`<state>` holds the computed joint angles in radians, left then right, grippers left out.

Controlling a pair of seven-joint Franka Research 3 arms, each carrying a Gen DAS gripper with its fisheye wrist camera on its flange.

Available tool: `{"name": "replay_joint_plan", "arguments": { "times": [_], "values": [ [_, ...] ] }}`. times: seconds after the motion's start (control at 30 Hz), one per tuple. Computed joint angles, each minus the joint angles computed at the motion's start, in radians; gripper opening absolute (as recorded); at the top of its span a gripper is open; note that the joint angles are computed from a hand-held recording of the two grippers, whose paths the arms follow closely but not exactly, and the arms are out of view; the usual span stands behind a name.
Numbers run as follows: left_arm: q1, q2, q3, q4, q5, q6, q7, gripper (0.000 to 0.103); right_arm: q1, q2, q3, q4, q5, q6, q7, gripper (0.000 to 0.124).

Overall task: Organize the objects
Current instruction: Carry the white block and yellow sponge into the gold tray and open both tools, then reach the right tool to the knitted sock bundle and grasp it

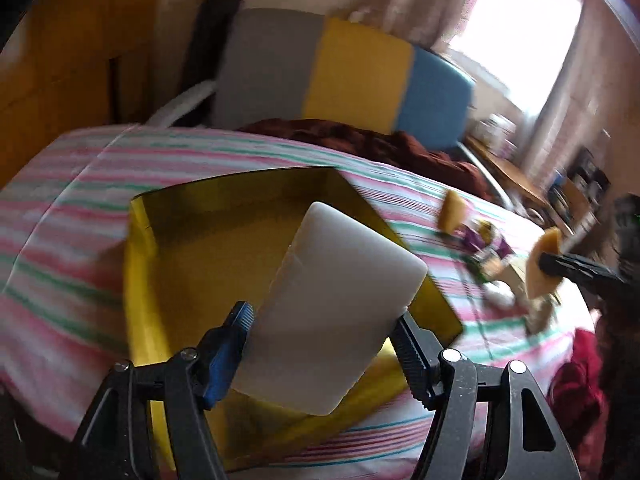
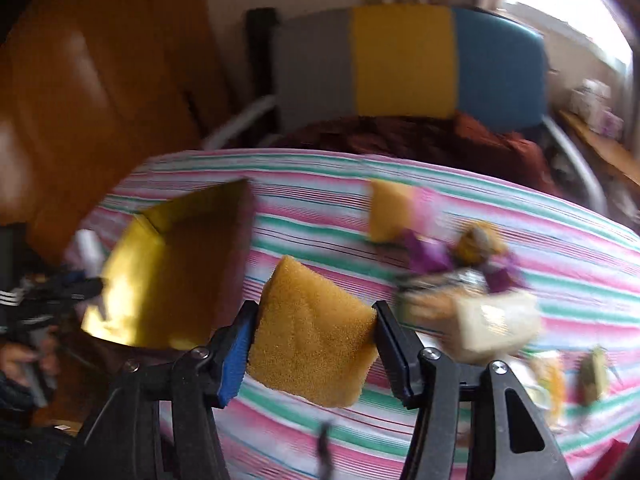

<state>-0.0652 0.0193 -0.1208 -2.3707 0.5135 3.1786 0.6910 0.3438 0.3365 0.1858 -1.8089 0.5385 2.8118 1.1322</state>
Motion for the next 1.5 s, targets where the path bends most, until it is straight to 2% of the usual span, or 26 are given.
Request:
{"name": "replay_joint_plan", "arguments": {
  "times": [0.07,0.13,0.2,0.3,0.33,0.47,0.53,0.63,0.67,0.7,0.8,0.83,0.93,1.03,1.17,1.3,1.5],
  "values": [
    [0.009,-0.006,0.036,0.006,0.196,-0.034,-0.215,0.07,-0.004,0.041,0.043,0.069,0.041,-0.043,-0.036,0.058],
    [0.033,-0.017,0.044,0.003,0.322,-0.065,-0.354,0.074,0.03,0.094,0.051,0.148,0.03,-0.073,-0.028,0.058],
    [0.058,-0.028,0.042,-0.006,0.399,-0.074,-0.438,0.08,0.062,0.152,0.063,0.231,0.022,-0.097,-0.014,0.063],
    [0.093,-0.059,0.026,-0.014,0.544,-0.12,-0.596,0.099,0.118,0.223,0.053,0.336,-0.022,-0.135,0.024,0.078],
    [0.105,-0.069,0.02,-0.016,0.588,-0.131,-0.643,0.102,0.132,0.238,0.049,0.36,-0.037,-0.15,0.038,0.083],
    [0.123,-0.104,-0.002,-0.036,0.632,-0.184,-0.687,0.102,0.191,0.276,0.024,0.412,-0.115,-0.166,0.085,0.083],
    [0.129,-0.127,-0.014,-0.048,0.647,-0.238,-0.705,0.103,0.206,0.261,0.021,0.377,-0.139,-0.127,0.084,0.084],
    [0.133,-0.153,-0.032,-0.056,0.681,-0.304,-0.753,0.103,0.244,0.21,-0.009,0.277,-0.203,0.005,0.097,0.084],
    [0.136,-0.158,-0.036,-0.057,0.709,-0.308,-0.782,0.103,0.271,0.191,-0.037,0.243,-0.241,0.057,0.121,0.084],
    [0.139,-0.168,-0.04,-0.061,0.744,-0.319,-0.821,0.103,0.322,0.175,-0.096,0.213,-0.304,0.104,0.178,0.084],
    [0.133,-0.192,-0.057,-0.06,0.819,-0.378,-0.903,0.103,0.431,0.154,-0.232,0.158,-0.451,0.179,0.35,0.084],
    [0.127,-0.2,-0.062,-0.06,0.842,-0.397,-0.922,0.103,0.433,0.16,-0.235,0.167,-0.455,0.17,0.362,0.084],
    [0.109,-0.205,-0.068,-0.051,0.879,-0.434,-0.937,0.103,0.372,0.167,-0.164,0.174,-0.448,0.112,0.371,0.08],
    [0.086,-0.205,-0.07,-0.045,0.867,-0.456,-0.914,0.103,0.391,0.166,-0.191,0.155,-0.506,0.11,0.442,0.074],
    [0.071,-0.195,-0.065,-0.041,0.864,-0.455,-0.902,0.103,0.32,0.146,-0.115,0.111,-0.474,0.133,0.423,0.074],
    [0.061,-0.188,-0.066,-0.037,0.883,-0.448,-0.9,0.103,0.206,0.119,0.009,0.06,-0.347,0.161,0.342,0.074],
    [0.035,-0.167,-0.072,-0.018,0.872,-0.454,-0.847,0.103,0.22,0.095,-0.02,0.015,-0.302,0.193,0.346,0.074]
  ]
}}
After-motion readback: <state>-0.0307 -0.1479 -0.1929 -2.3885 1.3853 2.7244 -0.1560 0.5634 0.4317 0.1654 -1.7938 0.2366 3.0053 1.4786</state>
